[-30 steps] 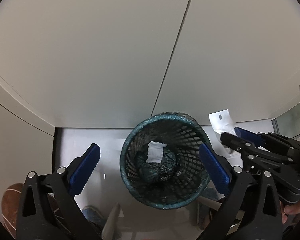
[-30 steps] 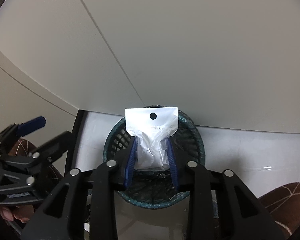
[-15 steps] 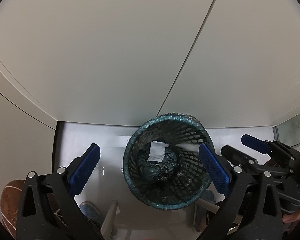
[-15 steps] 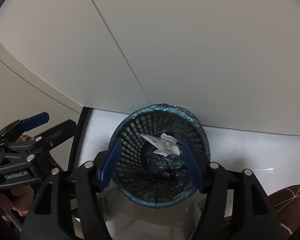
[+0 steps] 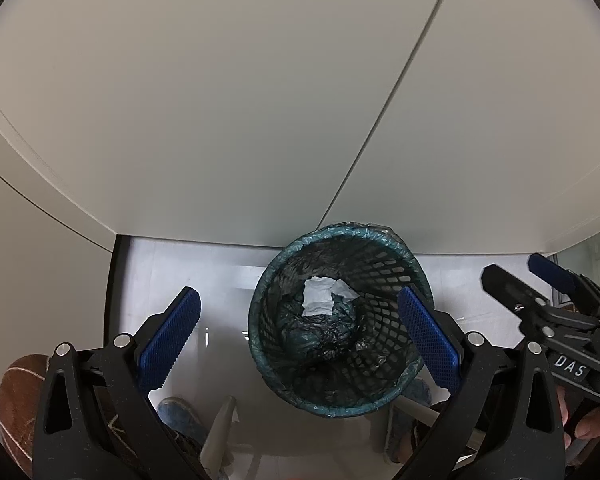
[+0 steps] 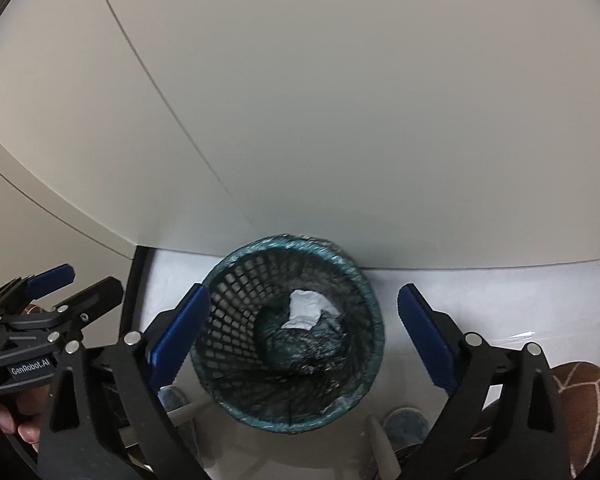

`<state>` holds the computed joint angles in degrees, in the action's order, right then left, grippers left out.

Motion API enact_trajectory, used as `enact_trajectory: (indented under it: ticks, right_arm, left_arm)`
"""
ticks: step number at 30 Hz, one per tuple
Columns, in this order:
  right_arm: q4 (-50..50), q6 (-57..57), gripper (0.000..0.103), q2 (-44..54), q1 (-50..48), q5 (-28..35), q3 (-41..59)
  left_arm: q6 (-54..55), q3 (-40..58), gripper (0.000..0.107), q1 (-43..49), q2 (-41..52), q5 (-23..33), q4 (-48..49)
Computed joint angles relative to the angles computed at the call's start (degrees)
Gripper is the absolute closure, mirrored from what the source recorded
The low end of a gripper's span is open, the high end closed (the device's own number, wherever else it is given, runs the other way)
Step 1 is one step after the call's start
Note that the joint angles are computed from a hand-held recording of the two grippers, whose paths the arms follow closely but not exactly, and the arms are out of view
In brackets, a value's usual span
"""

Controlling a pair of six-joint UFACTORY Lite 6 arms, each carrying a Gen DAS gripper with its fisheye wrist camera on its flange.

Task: Collect trash
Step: 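Open the left tool to drop the tissue while the right tool releases the bag into the bin, then raise both tools back up toward the counter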

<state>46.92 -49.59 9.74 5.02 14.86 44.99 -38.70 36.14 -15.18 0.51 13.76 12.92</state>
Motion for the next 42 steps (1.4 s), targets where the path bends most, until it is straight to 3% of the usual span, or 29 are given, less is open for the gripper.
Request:
enact_trajectory:
  ticks: [5,11,17,23,33,36,42]
  right_arm:
    - [-10.35,9.45,0.012,-5.35,-1.18,0.43,-1.08]
    - [-16.12,13.13,0.012,-14.56,-5.66,7.10,-0.28]
    - [-16.12,12.06,0.012,-21.06,-11.75,17.67,5.65]
    - [-15.81,11.55,0.012,-24.03,-16.05,27.30,15.68]
    - [-13.57,11.13,0.012,-20.92,-20.76,41.89,40.07]
    - [-13.87,12.73,0.012,-16.34,-21.65,46.82,51.81]
    - [-14.72,19.94,0.012,0.96,-21.89,58.19,86.12]
  left_arm:
    - [-1.18,-0.79,0.010,-0.47,-1.49,0.57,1.31]
    - [1.94,-0.30,0.010,-1.51,-8.77,6.54,-2.13]
    - [0.58,2.91,0.010,-3.48,-18.96,17.99,-0.87]
    - [0.24,12.79,0.010,-6.25,-25.21,30.65,0.34]
    - [-1.90,45.19,0.010,-15.23,-20.47,51.64,6.66]
    - [-0.99,58.26,0.010,-17.82,-15.10,57.51,8.91]
    - [5.46,93.53,0.010,-18.11,3.82,69.28,11.25]
